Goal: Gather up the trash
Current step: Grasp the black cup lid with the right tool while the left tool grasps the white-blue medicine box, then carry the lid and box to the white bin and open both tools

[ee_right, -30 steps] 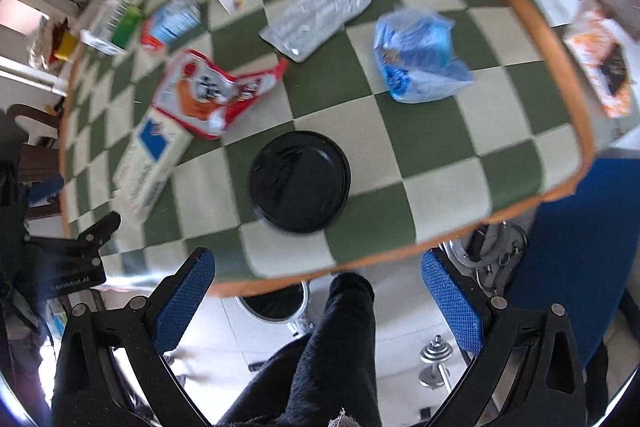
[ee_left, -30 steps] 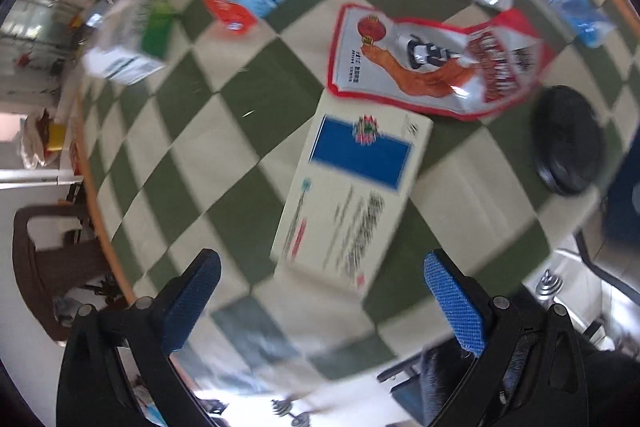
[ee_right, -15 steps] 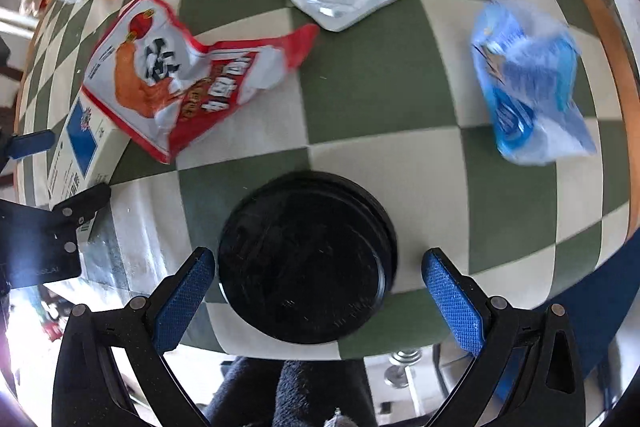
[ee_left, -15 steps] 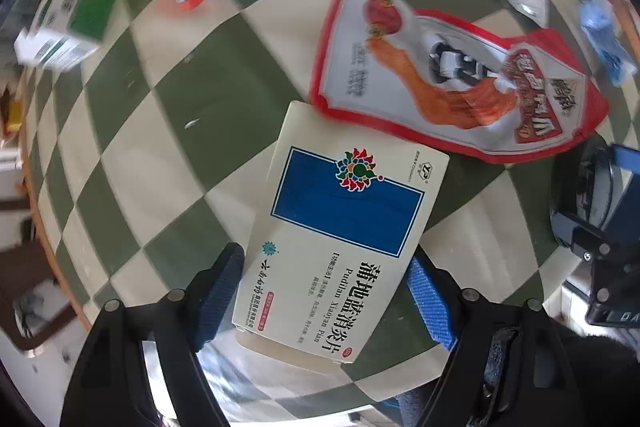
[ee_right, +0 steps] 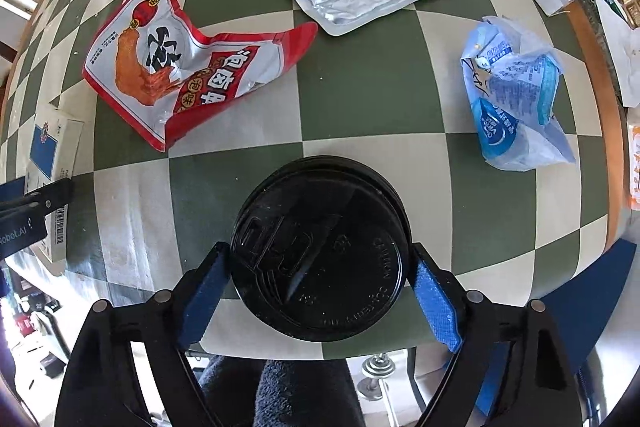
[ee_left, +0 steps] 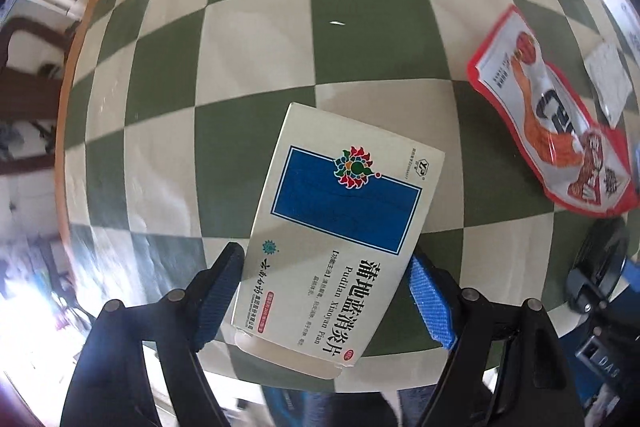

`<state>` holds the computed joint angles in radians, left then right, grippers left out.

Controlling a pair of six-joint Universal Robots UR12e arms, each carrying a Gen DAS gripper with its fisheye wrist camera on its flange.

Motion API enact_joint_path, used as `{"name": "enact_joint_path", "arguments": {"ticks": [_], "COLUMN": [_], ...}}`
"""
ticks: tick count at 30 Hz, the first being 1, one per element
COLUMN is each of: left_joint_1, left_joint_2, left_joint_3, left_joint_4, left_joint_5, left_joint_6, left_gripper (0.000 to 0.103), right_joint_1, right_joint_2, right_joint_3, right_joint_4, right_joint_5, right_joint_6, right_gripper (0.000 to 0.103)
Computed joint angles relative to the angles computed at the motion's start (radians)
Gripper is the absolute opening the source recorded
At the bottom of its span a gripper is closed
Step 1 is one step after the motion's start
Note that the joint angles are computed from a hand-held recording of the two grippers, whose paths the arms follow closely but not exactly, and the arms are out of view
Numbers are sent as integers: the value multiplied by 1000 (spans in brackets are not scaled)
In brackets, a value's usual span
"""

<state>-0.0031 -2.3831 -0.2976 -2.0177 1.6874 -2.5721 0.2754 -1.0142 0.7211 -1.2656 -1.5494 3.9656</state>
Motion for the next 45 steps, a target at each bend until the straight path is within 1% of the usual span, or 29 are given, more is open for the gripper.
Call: {"name": "enact_joint_path", "arguments": {"ticks": [3, 4, 5, 6, 7, 8, 11, 13, 14, 16, 18, 19, 20, 21, 22, 24, 25, 27, 29, 30, 32, 33, 35, 38, 39, 41, 43, 45], "left_joint_1": [4, 1, 7, 11, 5, -3, 5, 13, 19, 30, 42, 50, 59, 69, 71, 92, 100, 127, 146, 158, 182, 194, 226, 264, 274, 296, 314, 323], "left_joint_2": [14, 27, 58, 66, 56, 35, 35, 29, 16, 6, 9, -9, -10, 10, 44, 96, 132, 162, 185, 218, 262, 274, 306, 340, 348, 355, 358, 361], "left_joint_3": [-31, -61, -118, -132, -105, -53, -30, -1, 39, 83, 102, 153, 170, 146, 80, 2, -63, -96, -129, -188, -260, -279, -332, -402, -424, -461, -499, -539], "left_joint_4": [19, 36, 60, 71, 56, 30, 6, -12, -33, -53, -59, -86, -98, -84, -52, -15, 10, 23, 29, 57, 76, 78, 79, 60, 56, 20, -14, -24], "left_joint_5": [4, 11, 10, 8, 7, 6, -10, -30, -42, -63, -89, -105, -121, -138, -144, -175, -187, -216, -235, -246, -260, -265, -279, -252, -251, -245, -249, -252], "left_joint_6": [-3, -6, 3, 9, 4, -3, -12, -18, -17, -15, -13, -12, -9, -7, -6, 3, 10, 35, 58, 70, 91, 98, 113, 129, 126, 109, 84, 57], "left_gripper": [78, 78, 78, 78, 78, 78, 78, 78, 78, 78, 78, 78, 78, 78, 78, 78, 78, 78, 78, 78, 78, 78, 78, 78, 78, 78, 78, 78], "right_joint_1": [-1, 0, 0, -4, -3, -4, -7, -10, -11, -11, -9, -7, -3, -2, 2, 12, 20, 40, 62, 77, 107, 121, 156, 202, 210, 232, 248, 256], "right_joint_2": [3, 2, 1, 7, 5, 2, -9, -19, -25, -32, -41, -43, -41, -43, -44, -45, -47, -48, -54, -56, -56, -64, -66, -61, -62, -71, -83, -95], "right_joint_3": [-5, -4, -3, -11, -9, -5, 7, 17, 24, 29, 32, 30, 20, 13, 8, -4, -9, -19, -16, -17, -25, -8, -5, 9, 16, 62, 113, 174], "right_joint_4": [2, 1, 0, 2, -2, -7, -23, -38, -51, -71, -93, -101, -103, -104, -110, -116, -123, -136, -150, -156, -157, -169, -173, -183, -186, -219, -259, -314], "right_joint_5": [-2, -1, -1, -1, -3, -5, -6, -4, -3, -6, -16, -20, -26, -31, -36, -49, -58, -73, -88, -98, -116, -120, -126, -125, -121, -90, -59, -15], "right_joint_6": [-6, -7, -9, -15, -15, -16, -9, -6, -3, 0, 1, 2, 1, 0, 3, 6, 12, 28, 50, 66, 90, 104, 142, 204, 212, 257, 281, 303], "right_gripper": [88, 88, 88, 87, 87, 87, 87, 87, 87, 87, 87, 87, 87, 87, 87, 87, 87, 87, 87, 87, 87, 87, 87, 87, 87, 87, 87, 87]}}
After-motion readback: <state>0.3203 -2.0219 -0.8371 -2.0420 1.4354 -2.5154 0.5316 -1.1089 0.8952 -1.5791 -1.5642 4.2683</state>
